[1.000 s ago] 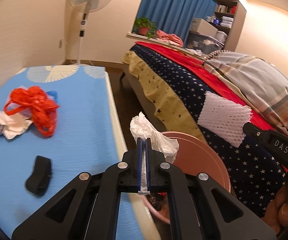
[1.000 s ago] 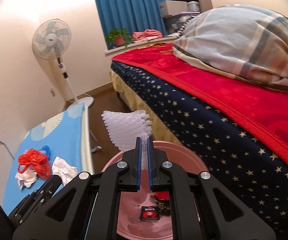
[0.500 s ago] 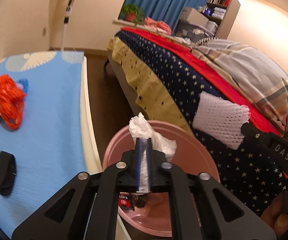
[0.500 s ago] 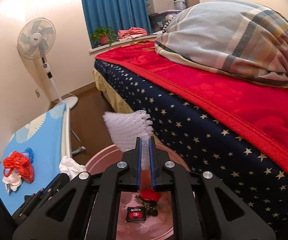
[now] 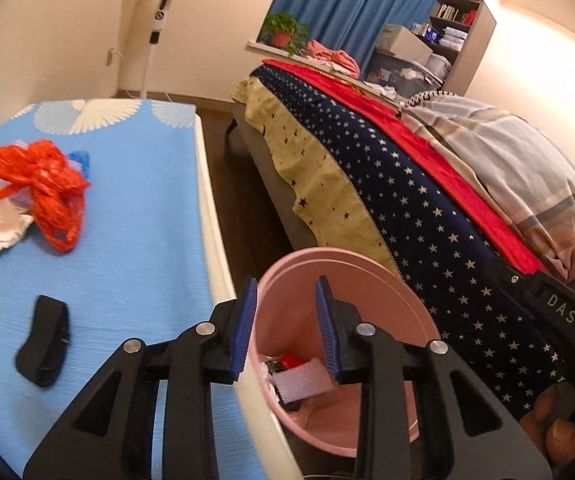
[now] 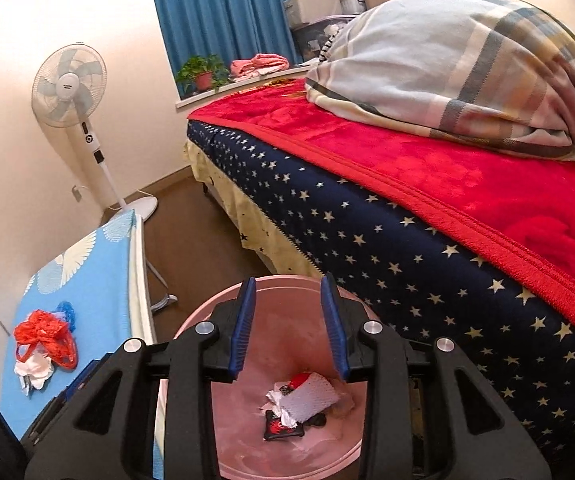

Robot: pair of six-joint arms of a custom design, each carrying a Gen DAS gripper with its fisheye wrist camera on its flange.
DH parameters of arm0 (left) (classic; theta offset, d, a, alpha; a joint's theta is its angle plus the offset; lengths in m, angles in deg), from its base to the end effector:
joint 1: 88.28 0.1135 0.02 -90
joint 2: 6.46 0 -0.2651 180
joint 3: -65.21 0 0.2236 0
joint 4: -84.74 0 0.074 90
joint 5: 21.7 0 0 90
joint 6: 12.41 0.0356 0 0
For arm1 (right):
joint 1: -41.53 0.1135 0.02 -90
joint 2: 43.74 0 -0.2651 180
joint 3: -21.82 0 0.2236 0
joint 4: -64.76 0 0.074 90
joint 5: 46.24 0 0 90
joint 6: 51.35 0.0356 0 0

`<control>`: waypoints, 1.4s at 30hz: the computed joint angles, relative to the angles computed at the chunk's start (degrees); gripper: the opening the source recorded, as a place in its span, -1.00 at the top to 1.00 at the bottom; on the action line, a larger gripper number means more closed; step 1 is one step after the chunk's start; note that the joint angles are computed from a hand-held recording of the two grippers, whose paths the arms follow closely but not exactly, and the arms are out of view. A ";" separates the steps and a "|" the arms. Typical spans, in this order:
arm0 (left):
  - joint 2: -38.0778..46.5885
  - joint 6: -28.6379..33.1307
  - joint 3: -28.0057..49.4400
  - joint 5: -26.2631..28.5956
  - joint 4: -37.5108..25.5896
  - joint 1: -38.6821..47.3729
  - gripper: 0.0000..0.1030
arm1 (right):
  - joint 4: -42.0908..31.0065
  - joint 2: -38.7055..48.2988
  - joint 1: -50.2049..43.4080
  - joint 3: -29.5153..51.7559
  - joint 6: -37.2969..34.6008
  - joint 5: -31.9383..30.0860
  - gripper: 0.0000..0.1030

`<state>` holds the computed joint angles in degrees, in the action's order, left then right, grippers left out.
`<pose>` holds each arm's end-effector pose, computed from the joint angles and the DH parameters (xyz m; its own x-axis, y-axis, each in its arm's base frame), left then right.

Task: Collect trash
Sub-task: 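Return both tools to the pile and grasp the black strap with the right tool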

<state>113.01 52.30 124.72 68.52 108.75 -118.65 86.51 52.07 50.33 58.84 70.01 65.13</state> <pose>0.3028 -0.1776 0.0864 -0.6751 -0.0995 -0.7310 0.2432 0.9055 -0.3479 0.2473 0.0252 0.1215 -0.4329 0.4234 -0.7958 0.4336 0.8718 0.2280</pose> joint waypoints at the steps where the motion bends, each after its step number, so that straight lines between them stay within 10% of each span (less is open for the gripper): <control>1: -0.82 0.08 -0.78 -0.14 0.23 0.37 0.43 | -0.11 -0.08 0.58 0.06 0.18 0.23 0.33; 42: -16.12 0.57 -20.80 -5.71 6.36 29.72 0.61 | -3.95 22.49 29.20 23.34 0.86 -4.59 0.31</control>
<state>96.89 52.87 103.92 62.81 115.12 -88.93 82.57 74.57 79.53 82.19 70.86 60.54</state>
